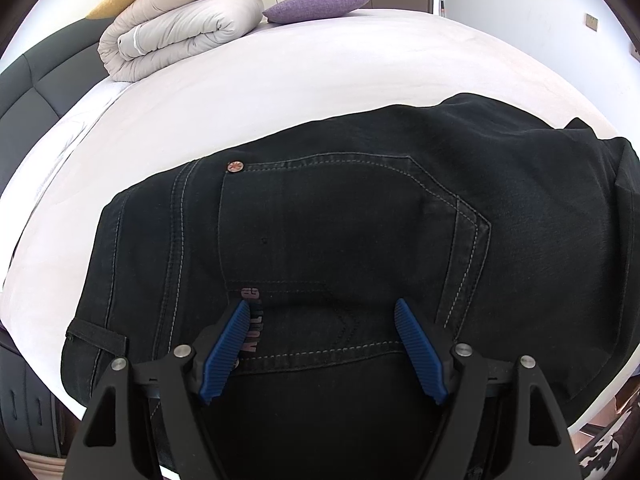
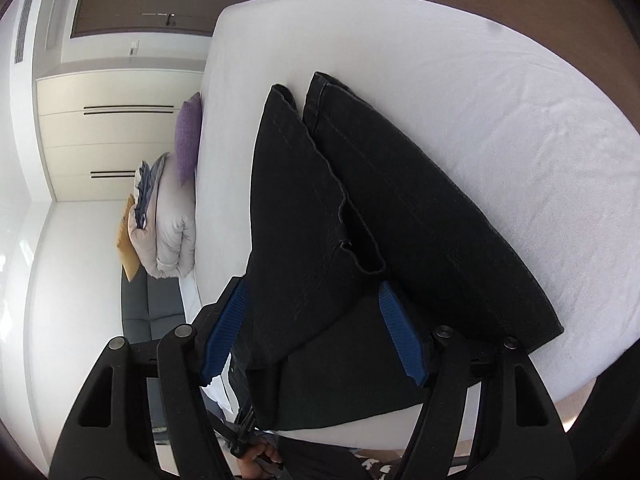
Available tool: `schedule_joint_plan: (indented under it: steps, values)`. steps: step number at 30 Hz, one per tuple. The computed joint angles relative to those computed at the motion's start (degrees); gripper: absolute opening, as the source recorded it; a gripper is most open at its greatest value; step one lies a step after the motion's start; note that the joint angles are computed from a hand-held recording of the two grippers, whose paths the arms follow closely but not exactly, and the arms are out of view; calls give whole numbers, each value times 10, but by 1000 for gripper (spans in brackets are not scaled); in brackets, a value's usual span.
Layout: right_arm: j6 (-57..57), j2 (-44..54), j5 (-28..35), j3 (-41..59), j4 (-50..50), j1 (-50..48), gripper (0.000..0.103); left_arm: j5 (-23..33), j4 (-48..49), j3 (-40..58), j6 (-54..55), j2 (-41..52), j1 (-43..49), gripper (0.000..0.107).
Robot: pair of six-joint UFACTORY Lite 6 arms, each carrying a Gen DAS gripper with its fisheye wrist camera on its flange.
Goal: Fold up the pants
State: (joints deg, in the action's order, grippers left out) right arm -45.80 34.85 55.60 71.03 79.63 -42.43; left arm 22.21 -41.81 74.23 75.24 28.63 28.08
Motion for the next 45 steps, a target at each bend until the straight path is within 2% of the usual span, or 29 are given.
schedule_joint_plan:
  steps: [4,7,8,10,12,14,18,22,26,31,38,43,45]
  values:
    - [-31,19,-22,9,59,30,63,1,-8,-1,10,0,3,79]
    - [-48,37,-28,9,101,43,44,2,-9,-2,11,0,4,79]
    - [-38,48,-30,27,109,51,35,3,-11,-1,15,0,6,79]
    - [-62,58,-36,19,139,57,27,4,-12,0,18,1,7,78]
    - [-85,60,-43,10,157,59,10,4,-13,-1,18,1,7,78]
    - [-103,51,-61,-5,170,60,4,4,-12,-1,17,1,7,78]
    - [-153,-6,-103,-67,193,42,3,6,-12,0,19,1,8,78]
    - [-135,-65,-83,-111,94,-42,3,12,-12,4,20,3,10,78]
    - [-163,-97,-84,-166,97,-59,2,21,-9,10,19,4,15,78]
    - [-136,-107,-54,-168,47,-105,2,46,0,30,15,13,25,78]
    - [-125,-71,-13,-141,0,-155,2,53,9,31,29,9,32,79]
    - [-148,-2,61,-104,6,-179,2,60,4,33,39,8,41,79]
    - [-148,12,87,-101,8,-197,6,59,4,33,39,8,41,79]
